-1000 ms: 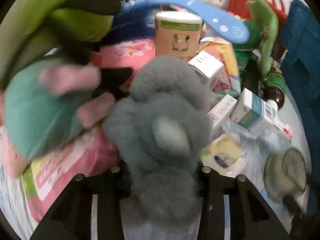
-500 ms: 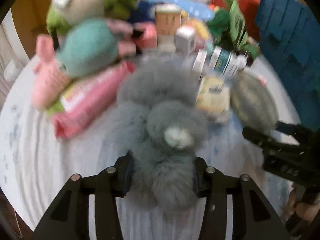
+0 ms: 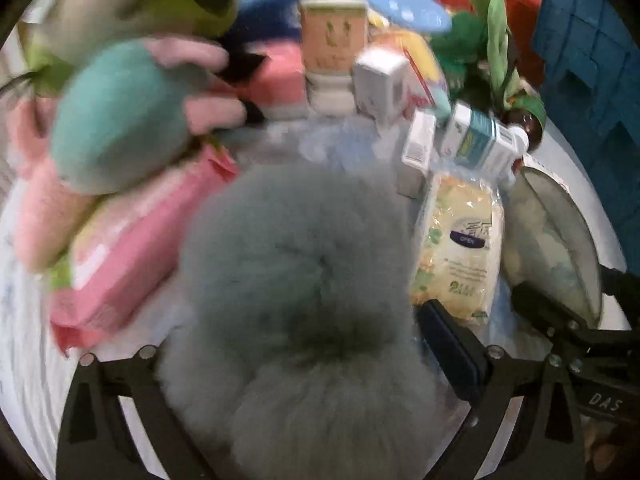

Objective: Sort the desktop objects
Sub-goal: 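Grasp the clear yellow snack package with right tool while left tool holds grey plush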

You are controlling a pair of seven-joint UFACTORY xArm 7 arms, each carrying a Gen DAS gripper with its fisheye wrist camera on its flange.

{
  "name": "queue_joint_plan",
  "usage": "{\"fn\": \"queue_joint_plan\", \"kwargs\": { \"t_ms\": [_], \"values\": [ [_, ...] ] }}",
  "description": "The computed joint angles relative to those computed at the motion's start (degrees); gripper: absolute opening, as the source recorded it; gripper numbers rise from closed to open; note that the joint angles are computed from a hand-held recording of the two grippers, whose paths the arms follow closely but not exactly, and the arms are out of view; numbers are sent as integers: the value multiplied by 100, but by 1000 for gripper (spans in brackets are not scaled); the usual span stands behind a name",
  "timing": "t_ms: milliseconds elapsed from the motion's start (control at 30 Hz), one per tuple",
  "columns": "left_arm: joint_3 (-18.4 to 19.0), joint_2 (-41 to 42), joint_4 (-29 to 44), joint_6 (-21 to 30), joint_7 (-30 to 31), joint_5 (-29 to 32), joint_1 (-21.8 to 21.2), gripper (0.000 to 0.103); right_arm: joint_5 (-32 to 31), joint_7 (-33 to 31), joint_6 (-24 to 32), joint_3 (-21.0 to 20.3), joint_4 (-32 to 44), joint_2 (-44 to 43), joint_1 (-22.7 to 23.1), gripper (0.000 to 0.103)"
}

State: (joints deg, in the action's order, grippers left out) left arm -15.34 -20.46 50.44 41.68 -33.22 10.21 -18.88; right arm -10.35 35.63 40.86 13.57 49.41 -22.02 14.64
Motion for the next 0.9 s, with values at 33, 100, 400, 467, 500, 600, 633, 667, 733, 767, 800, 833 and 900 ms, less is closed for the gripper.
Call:
{"fn": "queue_joint_plan", "kwargs": {
  "t_ms": [33, 100, 400, 467, 500, 600, 633, 667, 733, 767, 800, 833, 900],
  "values": [
    [22, -70, -98, -127, -24, -27, -5, 100, -140, 46, -71, 59, -57, -6, -42, 101],
    [-29, -119, -184, -235, -85, 88, 42, 103, -292, 116, -325, 94, -227, -84, -85, 103],
    [-67, -142, -179, -211, -203, 147, 78, 102, -364, 95, -472, 68, -260, -49, -112, 103],
    [-91, -207, -212, -225, -219, 154, 54, 82, -401, 131, -365, 115, -198, -19, -130, 97],
    [-114, -251, -223, -223, -240, 175, 50, 72, -560, 275, -217, 230, -130, 1, -200, 75],
    [-216, -311, -156, -33, -282, 222, 24, 48, -766, 483, -129, 318, -135, -94, -174, 71],
    [-272, -319, -126, 46, -323, 298, 35, 47, -580, 410, -238, 206, -206, -140, -71, 71],
    [-296, -350, -122, 78, -332, 340, 23, 47, -536, 398, -242, 191, -236, -183, -47, 71],
    [-306, -417, -83, 140, -338, 347, -12, 46, -636, 461, -202, 268, -285, -327, -79, 70],
    [-312, -462, -56, 160, -362, 356, -12, 45, -630, 441, -213, 262, -328, -428, -63, 70],
    [-328, -503, -31, 179, -401, 374, -1, 45, -632, 415, -207, 265, -323, -509, -60, 70],
    [-343, -549, -8, 206, -438, 388, 9, 45, -651, 396, -196, 282, -320, -579, -73, 70],
    [-427, -602, 110, 295, -556, 481, 64, 45, -699, 338, -188, 321, -270, -690, -102, 68]
  ]
}}
